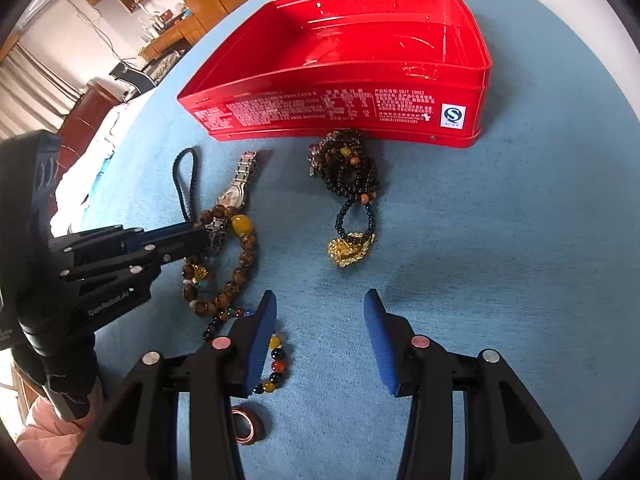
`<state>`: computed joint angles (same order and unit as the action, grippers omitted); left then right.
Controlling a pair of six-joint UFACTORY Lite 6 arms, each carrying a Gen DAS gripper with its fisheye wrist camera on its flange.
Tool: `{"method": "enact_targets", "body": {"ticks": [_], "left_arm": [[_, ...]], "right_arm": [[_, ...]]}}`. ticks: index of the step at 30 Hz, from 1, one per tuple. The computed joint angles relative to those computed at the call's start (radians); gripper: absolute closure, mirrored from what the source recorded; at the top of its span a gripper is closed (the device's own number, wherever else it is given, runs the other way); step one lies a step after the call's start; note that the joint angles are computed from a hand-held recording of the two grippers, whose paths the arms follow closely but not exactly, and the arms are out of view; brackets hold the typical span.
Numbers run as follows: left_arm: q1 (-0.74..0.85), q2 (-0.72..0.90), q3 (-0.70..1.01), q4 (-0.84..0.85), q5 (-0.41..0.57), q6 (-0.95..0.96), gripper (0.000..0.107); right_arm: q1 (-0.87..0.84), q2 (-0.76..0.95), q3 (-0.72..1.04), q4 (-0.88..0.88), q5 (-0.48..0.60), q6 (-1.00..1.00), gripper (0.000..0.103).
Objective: Organize jewelry
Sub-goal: 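Grasp the brown bead bracelet with yellow bead using the left tool, then grasp the multicolored bead bracelet with right tool while left tool holds brown bracelet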
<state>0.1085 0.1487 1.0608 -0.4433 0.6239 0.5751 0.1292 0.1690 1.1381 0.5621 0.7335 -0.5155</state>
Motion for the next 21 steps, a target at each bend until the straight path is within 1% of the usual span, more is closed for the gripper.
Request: {"method": "enact_targets", "body": {"ticks": [3,5,14,15,16,17,18,21], "left_arm": [[-0.001,-0.033,-0.029,-0.025,0.004,0.002,0.097],[0.029,-0.069,-0.056,-0.071,0.016,0.047,0.097],[0.196,-0.3,-0.182,-0.216,0.138,0.229,0.097],[0.21,-0.318,-0.181,-0.213,0.163,0.236,0.097],[0.208,-0.293,-0.164,-0.226,0.146,0.24,0.097],[0.213,-0.306,-0.173,-0.231,0.149,0.244,0.097],[0.23,-0.322,-0.183,-0.236,0.163,0.259,0.097],[0.265,-0.359,-0.223,-0.247,0.189,0.291,0.097]], "right_arm": [[0.002,-0.004,-0.005,-0.002,0.001,0.002,0.057],[0.007,-0.007,-0.01,-0.002,0.0,0.004,0.057],[0.02,-0.027,-0.035,-0.01,0.012,0.0,0.057],[0.024,-0.028,-0.038,-0.013,0.012,0.002,0.058],[0.028,-0.029,-0.04,-0.018,0.011,0.007,0.059],[0.032,-0.032,-0.044,-0.023,0.009,0.011,0.061],[0.033,-0.035,-0.048,-0.024,0.009,0.011,0.063],[0.04,-0.051,-0.065,-0.029,0.008,0.013,0.065]]}}
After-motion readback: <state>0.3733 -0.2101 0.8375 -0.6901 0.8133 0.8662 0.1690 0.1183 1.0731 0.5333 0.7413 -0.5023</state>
